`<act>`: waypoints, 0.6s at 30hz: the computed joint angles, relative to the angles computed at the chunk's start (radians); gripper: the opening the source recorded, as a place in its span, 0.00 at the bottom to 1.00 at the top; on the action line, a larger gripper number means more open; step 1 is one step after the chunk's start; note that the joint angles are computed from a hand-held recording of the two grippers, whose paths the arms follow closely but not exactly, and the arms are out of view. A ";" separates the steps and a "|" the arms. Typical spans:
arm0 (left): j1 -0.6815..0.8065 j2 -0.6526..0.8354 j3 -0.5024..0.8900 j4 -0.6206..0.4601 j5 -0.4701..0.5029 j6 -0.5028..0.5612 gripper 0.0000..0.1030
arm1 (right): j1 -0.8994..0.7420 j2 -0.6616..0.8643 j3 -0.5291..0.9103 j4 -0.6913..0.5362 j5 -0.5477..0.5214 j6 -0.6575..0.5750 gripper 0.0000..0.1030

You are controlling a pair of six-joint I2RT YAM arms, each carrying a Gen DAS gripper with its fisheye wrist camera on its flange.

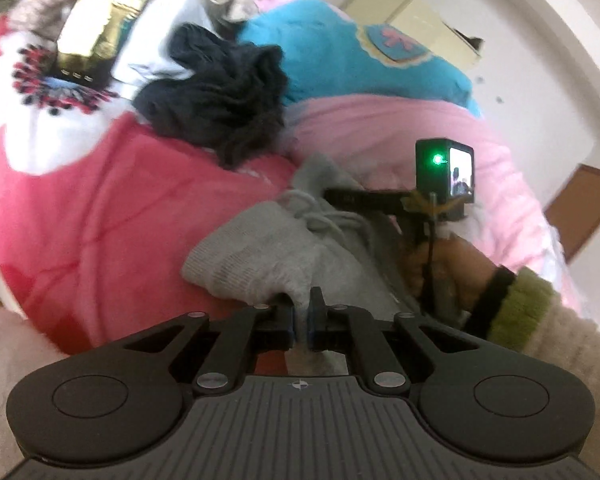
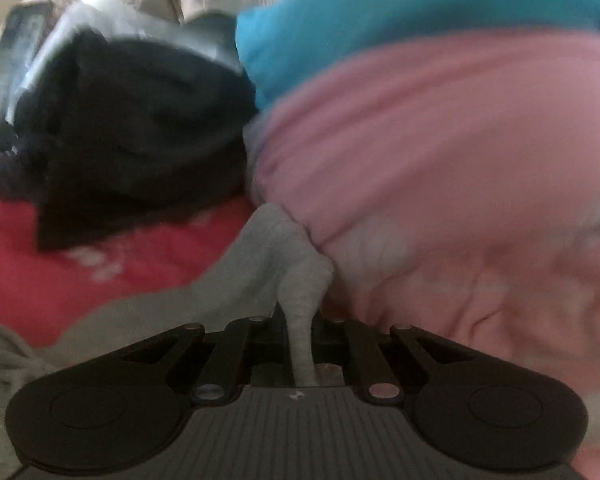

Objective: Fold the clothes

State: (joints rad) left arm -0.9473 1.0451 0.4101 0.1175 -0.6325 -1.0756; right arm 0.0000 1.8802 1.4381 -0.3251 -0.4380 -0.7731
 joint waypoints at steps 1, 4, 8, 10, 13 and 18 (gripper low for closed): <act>0.033 -0.027 -0.023 0.020 0.053 0.002 0.08 | -0.012 0.015 0.033 -0.035 -0.019 0.012 0.08; 0.131 -0.082 -0.087 0.095 0.207 -0.025 0.14 | -0.050 0.063 0.139 -0.149 -0.071 0.042 0.08; 0.207 -0.027 -0.100 0.187 0.302 -0.110 0.22 | -0.094 0.131 0.266 -0.269 -0.113 0.102 0.12; 0.181 0.007 -0.053 0.141 0.258 -0.178 0.22 | -0.097 0.146 0.269 -0.261 -0.105 0.161 0.14; 0.114 0.069 0.065 -0.014 0.132 -0.206 0.13 | -0.090 0.108 0.204 -0.201 -0.101 0.213 0.11; 0.018 0.041 0.158 -0.151 -0.103 -0.075 0.04 | -0.106 -0.011 0.122 -0.105 -0.209 0.306 0.06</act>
